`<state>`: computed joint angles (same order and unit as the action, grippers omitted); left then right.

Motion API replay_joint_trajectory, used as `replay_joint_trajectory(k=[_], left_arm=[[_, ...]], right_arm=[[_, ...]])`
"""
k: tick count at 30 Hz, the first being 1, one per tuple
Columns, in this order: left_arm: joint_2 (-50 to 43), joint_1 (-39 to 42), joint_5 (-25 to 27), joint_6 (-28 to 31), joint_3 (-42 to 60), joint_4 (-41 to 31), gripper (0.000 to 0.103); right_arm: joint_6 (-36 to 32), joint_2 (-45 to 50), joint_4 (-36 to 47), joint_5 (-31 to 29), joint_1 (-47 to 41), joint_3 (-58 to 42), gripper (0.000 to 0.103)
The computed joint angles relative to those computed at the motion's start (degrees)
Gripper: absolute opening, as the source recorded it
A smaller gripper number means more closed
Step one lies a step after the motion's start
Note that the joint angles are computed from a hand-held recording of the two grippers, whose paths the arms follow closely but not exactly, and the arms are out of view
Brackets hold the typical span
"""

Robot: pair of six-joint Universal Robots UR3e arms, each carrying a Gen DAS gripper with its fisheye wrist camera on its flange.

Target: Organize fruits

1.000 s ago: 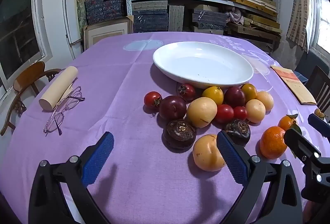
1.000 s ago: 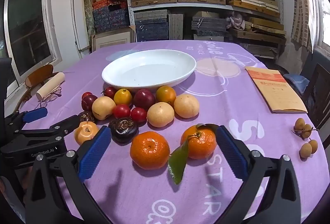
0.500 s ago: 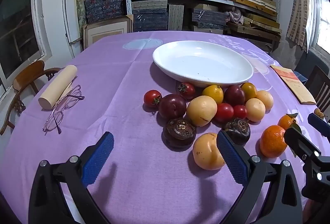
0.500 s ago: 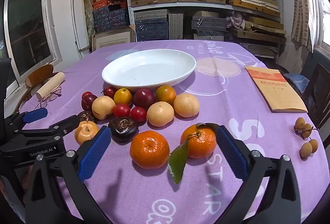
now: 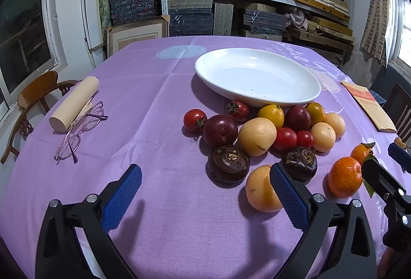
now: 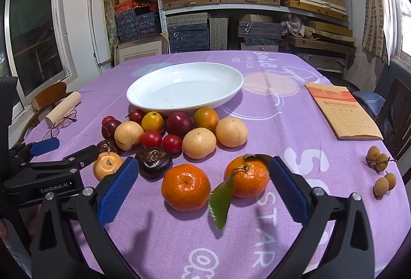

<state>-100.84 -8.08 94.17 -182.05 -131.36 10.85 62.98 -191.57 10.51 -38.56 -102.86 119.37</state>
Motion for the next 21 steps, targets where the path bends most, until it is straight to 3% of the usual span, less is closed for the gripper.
replay_joint_trajectory(k=[21], left_arm=[[0.1, 0.5, -0.1, -0.4, 0.2, -0.7, 0.1]], right_arm=[[0.4, 0.4, -0.9, 0.2, 0.4, 0.5, 0.099]])
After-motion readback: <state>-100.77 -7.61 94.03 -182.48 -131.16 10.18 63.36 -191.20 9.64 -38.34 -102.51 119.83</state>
